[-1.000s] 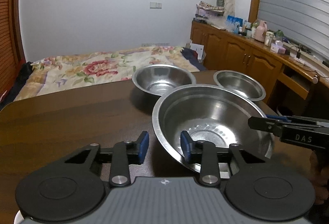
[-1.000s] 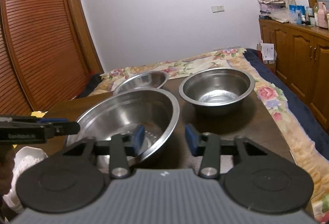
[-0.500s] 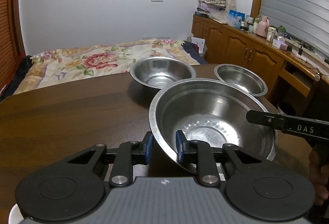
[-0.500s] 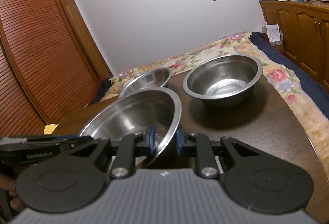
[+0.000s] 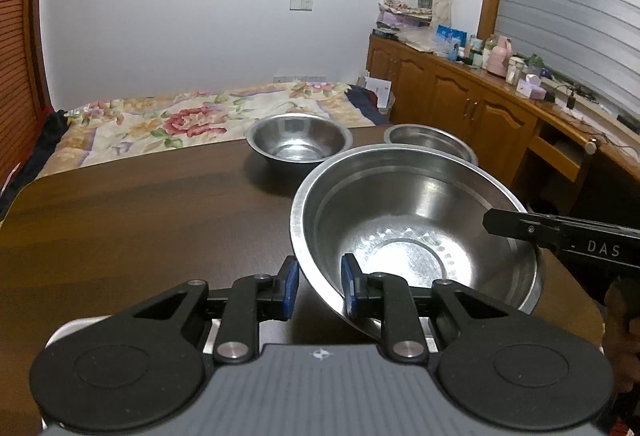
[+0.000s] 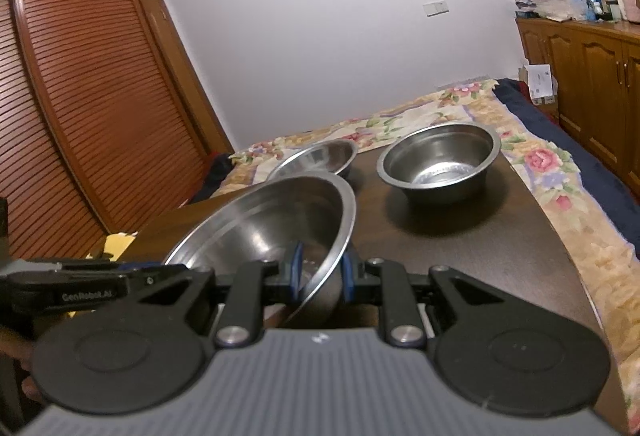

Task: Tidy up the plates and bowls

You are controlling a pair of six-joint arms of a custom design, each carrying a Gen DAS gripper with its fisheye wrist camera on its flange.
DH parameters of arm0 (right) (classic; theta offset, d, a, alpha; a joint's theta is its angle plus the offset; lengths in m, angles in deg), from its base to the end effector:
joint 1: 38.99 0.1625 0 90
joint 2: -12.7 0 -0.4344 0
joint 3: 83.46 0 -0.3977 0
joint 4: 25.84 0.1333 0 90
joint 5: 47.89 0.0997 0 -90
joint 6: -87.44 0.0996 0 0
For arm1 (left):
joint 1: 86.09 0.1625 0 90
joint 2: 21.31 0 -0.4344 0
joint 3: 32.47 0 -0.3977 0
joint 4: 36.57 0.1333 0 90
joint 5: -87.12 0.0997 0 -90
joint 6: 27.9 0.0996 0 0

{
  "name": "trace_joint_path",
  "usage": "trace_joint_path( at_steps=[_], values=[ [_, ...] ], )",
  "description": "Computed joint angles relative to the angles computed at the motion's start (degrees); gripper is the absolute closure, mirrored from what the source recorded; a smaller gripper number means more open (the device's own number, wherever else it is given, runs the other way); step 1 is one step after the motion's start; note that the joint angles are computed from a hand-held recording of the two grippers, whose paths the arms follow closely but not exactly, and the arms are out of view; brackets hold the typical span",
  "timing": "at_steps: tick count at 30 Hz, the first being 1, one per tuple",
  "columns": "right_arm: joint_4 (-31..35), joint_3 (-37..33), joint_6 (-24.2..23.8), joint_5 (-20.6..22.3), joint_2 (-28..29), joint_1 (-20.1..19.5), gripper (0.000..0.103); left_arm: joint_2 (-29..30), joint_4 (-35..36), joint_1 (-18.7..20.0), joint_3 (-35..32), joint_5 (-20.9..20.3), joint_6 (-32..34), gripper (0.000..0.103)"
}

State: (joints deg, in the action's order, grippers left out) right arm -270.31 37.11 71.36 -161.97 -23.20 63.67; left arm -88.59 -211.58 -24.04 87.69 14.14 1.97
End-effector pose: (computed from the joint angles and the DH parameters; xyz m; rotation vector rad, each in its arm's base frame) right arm 0.2019 -0.4759 0.0834 0.2348 -2.2698 1.5595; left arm -0.1109 -0.5557 0.2184 1.2192 2.4514 -0.7807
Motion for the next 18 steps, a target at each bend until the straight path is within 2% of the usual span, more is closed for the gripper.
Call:
trace_joint_path(
  at_steps=[8, 14, 18],
  values=[
    [1.9, 2.1, -0.7, -0.3, -1.5, 1.5, 0.081, -4.3, -0.3, -0.5, 3.8, 0.1, -1.0, 0.079],
    [0.5, 3.6, 0.7, 1.4, -1.3, 0.8, 0.081, -5.7, 0.3, -0.9, 4.8, -0.2, 0.1, 0.078],
    [-0.6, 4.1, 0.0, 1.4, -0.9, 0.9, 0.081, -6.3, -0.5, -0.7, 5.9, -0.5, 1.3, 0.078]
  ],
)
